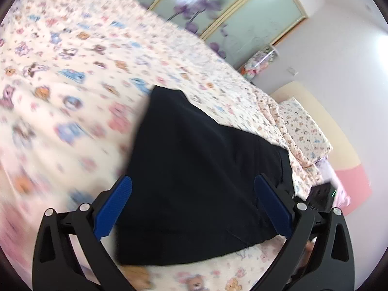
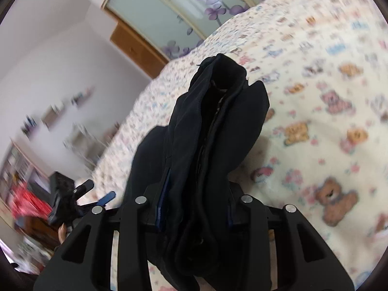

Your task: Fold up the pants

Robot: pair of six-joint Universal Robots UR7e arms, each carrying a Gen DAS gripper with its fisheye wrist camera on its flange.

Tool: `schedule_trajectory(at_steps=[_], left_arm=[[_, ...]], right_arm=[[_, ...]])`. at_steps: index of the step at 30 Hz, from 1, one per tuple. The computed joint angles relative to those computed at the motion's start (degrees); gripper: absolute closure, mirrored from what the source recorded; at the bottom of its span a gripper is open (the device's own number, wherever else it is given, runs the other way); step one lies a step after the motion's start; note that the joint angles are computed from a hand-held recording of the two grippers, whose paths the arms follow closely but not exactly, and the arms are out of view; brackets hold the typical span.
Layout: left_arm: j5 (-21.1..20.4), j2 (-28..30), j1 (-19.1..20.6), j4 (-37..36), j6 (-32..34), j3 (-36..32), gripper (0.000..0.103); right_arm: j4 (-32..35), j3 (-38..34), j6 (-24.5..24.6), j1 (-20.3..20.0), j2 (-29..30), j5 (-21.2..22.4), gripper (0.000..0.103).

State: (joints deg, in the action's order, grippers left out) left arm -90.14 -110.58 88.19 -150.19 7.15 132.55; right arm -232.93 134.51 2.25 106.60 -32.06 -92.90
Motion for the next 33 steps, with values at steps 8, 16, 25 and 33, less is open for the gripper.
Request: schedule_trajectory(at_steps=[8, 16, 25, 33], left_arm=[[0.2, 13.6, 4.3, 23.9, -6.9, -18.3, 0.002], [-1.6, 20.4, 3.7, 28.8, -5.9, -22.8, 0.002], [-8.1, 17.9, 0.4, 25.3, -0.5, -19.0, 0.003], [0.3, 17.3, -1.4, 24.8, -3.0, -18.1, 0.045]], right_arm=[[-10.9, 1.8, -2.1, -6.7, 5.0, 10.3, 0.066], [-12.0, 1.9, -2.5, -9.4, 6.0, 14.7, 0.066], [-13.4, 2.5, -1.7, -11.5, 6.8, 17.3, 0.065], [-13.6, 2.6, -1.3, -12.0, 7.1, 17.7, 0.065]])
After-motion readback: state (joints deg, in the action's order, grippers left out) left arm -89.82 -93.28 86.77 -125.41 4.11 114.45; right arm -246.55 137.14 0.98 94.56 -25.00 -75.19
